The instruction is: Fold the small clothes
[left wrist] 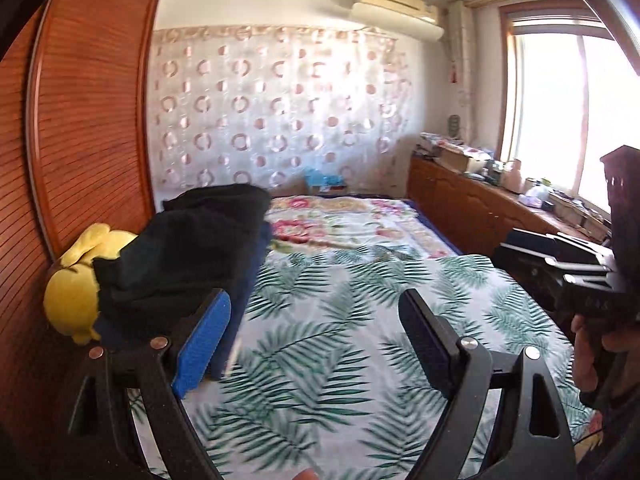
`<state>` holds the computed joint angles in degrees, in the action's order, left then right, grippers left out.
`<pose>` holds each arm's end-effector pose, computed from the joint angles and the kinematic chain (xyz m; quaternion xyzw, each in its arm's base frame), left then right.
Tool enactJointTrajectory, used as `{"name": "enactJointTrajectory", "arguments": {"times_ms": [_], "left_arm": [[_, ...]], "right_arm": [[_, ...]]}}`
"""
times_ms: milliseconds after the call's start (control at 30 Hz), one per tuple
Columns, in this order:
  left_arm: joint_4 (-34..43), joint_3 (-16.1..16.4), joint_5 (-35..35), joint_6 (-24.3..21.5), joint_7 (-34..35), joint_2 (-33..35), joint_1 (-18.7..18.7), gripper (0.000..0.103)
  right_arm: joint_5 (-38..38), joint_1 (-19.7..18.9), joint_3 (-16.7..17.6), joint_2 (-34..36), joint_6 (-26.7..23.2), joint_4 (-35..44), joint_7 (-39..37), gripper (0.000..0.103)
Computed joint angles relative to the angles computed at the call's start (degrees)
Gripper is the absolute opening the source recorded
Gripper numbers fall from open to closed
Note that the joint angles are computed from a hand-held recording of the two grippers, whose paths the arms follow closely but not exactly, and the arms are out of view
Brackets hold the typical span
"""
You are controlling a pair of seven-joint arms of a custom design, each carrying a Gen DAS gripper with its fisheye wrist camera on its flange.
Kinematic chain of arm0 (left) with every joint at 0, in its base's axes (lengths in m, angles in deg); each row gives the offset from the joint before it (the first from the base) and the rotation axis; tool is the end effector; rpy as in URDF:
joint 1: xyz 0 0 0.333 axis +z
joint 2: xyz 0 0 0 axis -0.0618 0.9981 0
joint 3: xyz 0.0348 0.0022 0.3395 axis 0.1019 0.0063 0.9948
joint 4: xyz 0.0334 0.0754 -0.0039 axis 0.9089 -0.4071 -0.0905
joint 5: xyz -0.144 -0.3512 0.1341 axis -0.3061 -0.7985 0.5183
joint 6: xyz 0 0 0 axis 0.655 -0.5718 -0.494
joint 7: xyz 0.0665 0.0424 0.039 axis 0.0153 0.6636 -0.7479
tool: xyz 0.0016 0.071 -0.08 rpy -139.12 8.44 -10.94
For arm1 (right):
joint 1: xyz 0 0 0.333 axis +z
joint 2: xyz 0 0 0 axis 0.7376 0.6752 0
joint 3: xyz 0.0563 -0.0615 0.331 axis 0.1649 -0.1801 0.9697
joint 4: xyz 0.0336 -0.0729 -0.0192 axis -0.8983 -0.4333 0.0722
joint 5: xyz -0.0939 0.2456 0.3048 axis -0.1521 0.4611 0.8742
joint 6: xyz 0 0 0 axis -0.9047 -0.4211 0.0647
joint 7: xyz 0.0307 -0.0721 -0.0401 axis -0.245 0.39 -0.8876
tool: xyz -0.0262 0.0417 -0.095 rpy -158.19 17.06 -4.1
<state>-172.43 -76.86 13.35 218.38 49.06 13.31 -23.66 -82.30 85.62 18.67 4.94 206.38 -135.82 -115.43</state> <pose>0.5839 -0.3390 0.4724 -0.4435 0.7164 -0.4799 0.2444 0.5357 0.4697 0.5039 -0.6242 0.5535 -0.3616 0.4162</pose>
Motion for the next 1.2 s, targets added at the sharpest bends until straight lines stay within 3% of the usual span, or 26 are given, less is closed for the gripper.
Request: {"name": "enactJointTrajectory", "arguments": {"times_ms": [100,233,367,533,700,800,1200], "left_arm": [[-0.4,0.9,-0.7,0.7,0.9,-1.0,-2.2,0.086],[-1.7,1.1,-1.8,1.7,1.3,-2.5,-3.4,0.087],[-1.9,8.7,-10.8,2.2,6.9,-3.8,-12.5,0.087],[-1.4,11.0,-18.1,1.6,12.9,-4.2,-16.3,0.087],[-1.3,10.1,-19.5,1.2,15.2,-4.2,-16.0,0.086],[-1.7,7.5,-18.2,1.6,14.3,-4.3,-13.6,0.087],[-2.3,7.2,-20.1,2.6,15.7,-4.9,-13.7,0.087]], "right_arm": [[-1.1,2.2,1.0,-3.3,-6.5,-3.6,3.4,0.080],[-3.8,3.2,3.7,-6.9,-11.8,-7.5,9.2,0.081],[-3.9,4.4,6.5,-8.2,-19.5,-8.9,10.5,0.081],[-4.5,5.4,8.2,-8.1,-23.5,-9.3,13.7,0.081],[-4.4,6.3,8.4,-6.3,-25.5,-8.0,15.0,0.081],[-4.4,6.5,7.7,-5.8,-25.3,-7.8,15.4,0.081],[-4.7,6.7,7.6,-6.9,-25.5,-9.6,16.4,0.081]]}}
